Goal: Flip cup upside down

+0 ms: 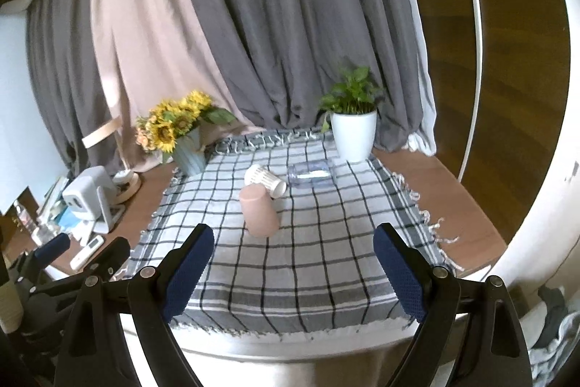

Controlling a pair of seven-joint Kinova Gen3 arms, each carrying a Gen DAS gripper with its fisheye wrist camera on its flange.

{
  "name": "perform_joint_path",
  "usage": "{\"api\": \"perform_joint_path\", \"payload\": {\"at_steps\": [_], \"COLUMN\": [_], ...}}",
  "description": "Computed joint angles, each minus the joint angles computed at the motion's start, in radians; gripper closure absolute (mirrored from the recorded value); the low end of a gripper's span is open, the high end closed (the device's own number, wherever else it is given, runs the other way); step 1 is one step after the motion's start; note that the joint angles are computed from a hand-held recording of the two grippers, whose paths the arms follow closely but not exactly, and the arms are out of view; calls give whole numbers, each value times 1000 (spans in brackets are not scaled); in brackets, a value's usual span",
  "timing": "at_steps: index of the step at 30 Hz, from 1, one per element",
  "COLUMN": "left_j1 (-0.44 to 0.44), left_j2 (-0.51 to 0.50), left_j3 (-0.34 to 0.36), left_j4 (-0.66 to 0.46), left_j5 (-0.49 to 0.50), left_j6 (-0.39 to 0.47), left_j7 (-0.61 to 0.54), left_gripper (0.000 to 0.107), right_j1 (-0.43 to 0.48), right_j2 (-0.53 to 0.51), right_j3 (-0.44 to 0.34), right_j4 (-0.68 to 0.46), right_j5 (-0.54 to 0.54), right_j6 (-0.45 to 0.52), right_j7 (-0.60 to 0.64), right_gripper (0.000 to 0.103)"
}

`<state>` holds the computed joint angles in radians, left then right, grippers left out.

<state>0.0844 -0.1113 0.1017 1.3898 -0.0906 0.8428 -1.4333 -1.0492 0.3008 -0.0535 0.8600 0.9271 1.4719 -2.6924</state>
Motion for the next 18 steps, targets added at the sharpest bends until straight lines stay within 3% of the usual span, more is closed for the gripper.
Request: {"api": "perform_joint_path", "payload": {"at_steps": [7,18], "left_j1": [-2,-32], "left_j2": [-86,-165], "left_j3": [42,105], "left_j4": [71,125], "left_j5": [-45,-95], "left_j6": [-9,-29], "left_j7": [75,171], "left_gripper": [4,4], "right_j1": [-31,17], "right_j2": [-82,-159], "right_j3": [-54,-165], "right_j4": [121,221], "right_j5": [73,102], "right_j6": [3,25], "right_j7": [-42,-105], "right_gripper": [13,13]}}
